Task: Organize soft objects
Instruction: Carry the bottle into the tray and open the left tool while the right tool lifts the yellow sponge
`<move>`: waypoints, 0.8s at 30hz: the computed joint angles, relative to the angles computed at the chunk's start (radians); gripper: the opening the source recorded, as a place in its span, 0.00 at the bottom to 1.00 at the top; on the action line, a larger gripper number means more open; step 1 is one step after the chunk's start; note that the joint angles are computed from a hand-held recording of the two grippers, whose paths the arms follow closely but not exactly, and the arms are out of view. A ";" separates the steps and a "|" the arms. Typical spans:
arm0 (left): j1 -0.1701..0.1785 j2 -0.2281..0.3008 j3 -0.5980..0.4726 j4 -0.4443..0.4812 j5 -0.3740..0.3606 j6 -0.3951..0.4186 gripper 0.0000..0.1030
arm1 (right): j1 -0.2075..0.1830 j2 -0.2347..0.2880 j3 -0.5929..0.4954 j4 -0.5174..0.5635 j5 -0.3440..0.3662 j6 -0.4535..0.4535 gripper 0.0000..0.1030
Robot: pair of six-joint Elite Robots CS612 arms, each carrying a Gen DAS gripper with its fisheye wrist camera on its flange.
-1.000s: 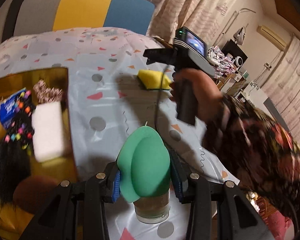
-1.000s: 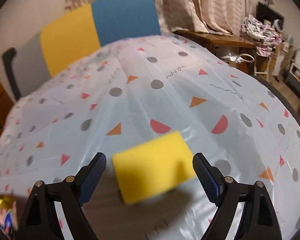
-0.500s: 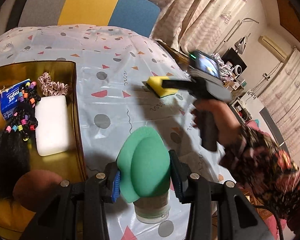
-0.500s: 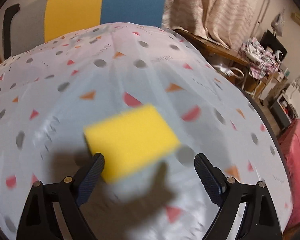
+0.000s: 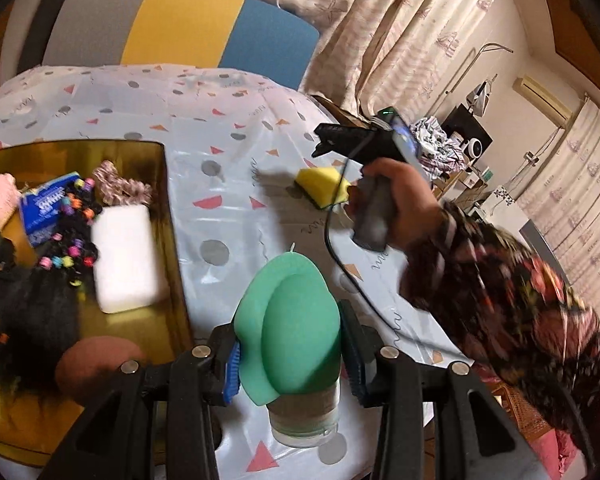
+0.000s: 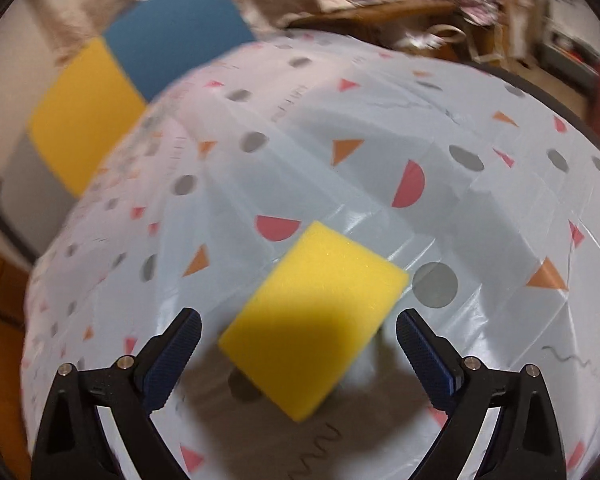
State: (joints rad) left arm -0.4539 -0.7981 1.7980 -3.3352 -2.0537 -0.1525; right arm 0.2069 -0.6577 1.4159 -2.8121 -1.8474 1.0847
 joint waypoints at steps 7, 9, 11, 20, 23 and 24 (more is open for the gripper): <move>0.018 0.004 -0.009 0.006 -0.019 -0.021 0.40 | 0.005 0.060 -0.161 0.299 -0.065 -0.058 0.88; 0.021 0.008 -0.012 0.008 -0.029 -0.025 0.40 | 0.005 0.058 -0.139 0.265 -0.052 -0.077 0.82; 0.022 0.012 -0.015 0.011 -0.038 -0.032 0.40 | 0.005 0.047 -0.101 0.200 -0.045 -0.090 0.79; 0.025 0.011 0.002 -0.018 -0.054 -0.047 0.40 | 0.022 -0.011 0.073 -0.097 0.028 -0.145 0.76; 0.027 0.006 0.012 -0.034 -0.051 -0.051 0.40 | 0.040 -0.028 0.127 -0.192 0.047 -0.144 0.76; 0.028 0.005 0.016 -0.042 -0.049 -0.054 0.40 | 0.049 -0.033 0.145 -0.226 0.050 -0.145 0.76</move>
State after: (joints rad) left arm -0.4262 -0.7932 1.8143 -3.3773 -2.1028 -0.2063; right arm 0.2562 -0.6906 1.5613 -3.0379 -1.7974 0.9396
